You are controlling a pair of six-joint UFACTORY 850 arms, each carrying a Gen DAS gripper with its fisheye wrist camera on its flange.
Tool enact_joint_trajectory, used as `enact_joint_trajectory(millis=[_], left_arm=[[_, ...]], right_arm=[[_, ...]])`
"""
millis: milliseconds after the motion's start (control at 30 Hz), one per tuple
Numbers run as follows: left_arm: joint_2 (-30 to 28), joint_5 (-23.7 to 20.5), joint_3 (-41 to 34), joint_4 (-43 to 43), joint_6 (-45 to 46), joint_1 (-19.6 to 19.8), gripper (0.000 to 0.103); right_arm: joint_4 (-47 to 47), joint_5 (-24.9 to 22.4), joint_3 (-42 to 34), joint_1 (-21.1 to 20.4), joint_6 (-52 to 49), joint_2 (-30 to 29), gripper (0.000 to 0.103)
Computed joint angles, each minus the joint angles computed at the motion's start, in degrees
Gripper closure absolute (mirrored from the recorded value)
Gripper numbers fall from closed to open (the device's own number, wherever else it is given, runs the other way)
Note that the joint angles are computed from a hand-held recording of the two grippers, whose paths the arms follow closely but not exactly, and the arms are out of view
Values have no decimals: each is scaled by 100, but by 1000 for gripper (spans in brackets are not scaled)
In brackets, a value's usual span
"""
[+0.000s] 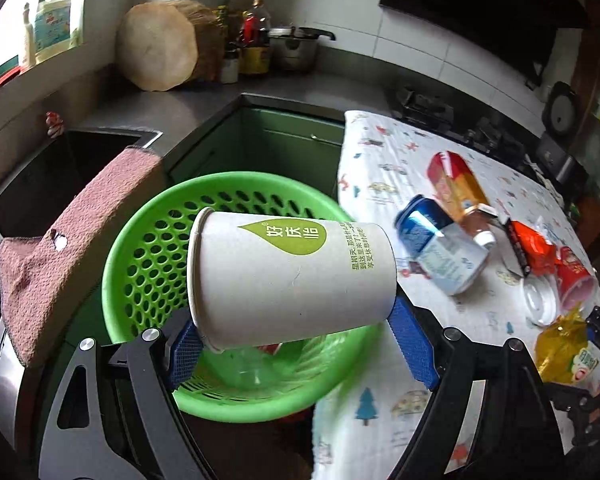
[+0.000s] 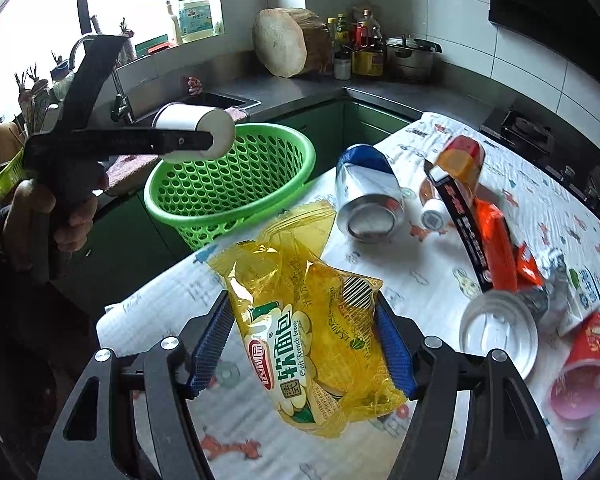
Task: Collect trash
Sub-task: 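Carry the paper cup into the basket with the left gripper while the right carries the yellow bag over, then open the right gripper to drop the yellow snack bag into the basket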
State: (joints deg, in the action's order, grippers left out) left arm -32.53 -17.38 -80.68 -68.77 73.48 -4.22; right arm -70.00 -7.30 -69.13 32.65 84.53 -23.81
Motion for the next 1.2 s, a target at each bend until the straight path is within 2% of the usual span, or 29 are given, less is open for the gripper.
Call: enact_joint_trajectory(millis=[200,333,433,633,967,1200], left_arm=[[-633,-185,-636,1710,-1712,233,22],[-903,-322,-871,2321,-2323,278,21],[-1027,-377,-968,2395,-2375,306,21],[-1109,-482,-1027,2311,-2318,380,21],[-787,-421,-668,1354,-1452,582,19],[-495,-291,-383,784,-840,686,17]], right_arm=[[2866,-45,-1047,-55,-2935,-665,37],[4392,-223,-1733,-71,-4574,-1091,37],[5225,-372,-2237,-96,-5467,-1406,37],[6386,-652,-3132,-140,-6663,-1989,37],[7165,-1434,-4773,-132,-7411,-3104,37],[7764,-1644,-5403,-107,-7790,-3535,30]])
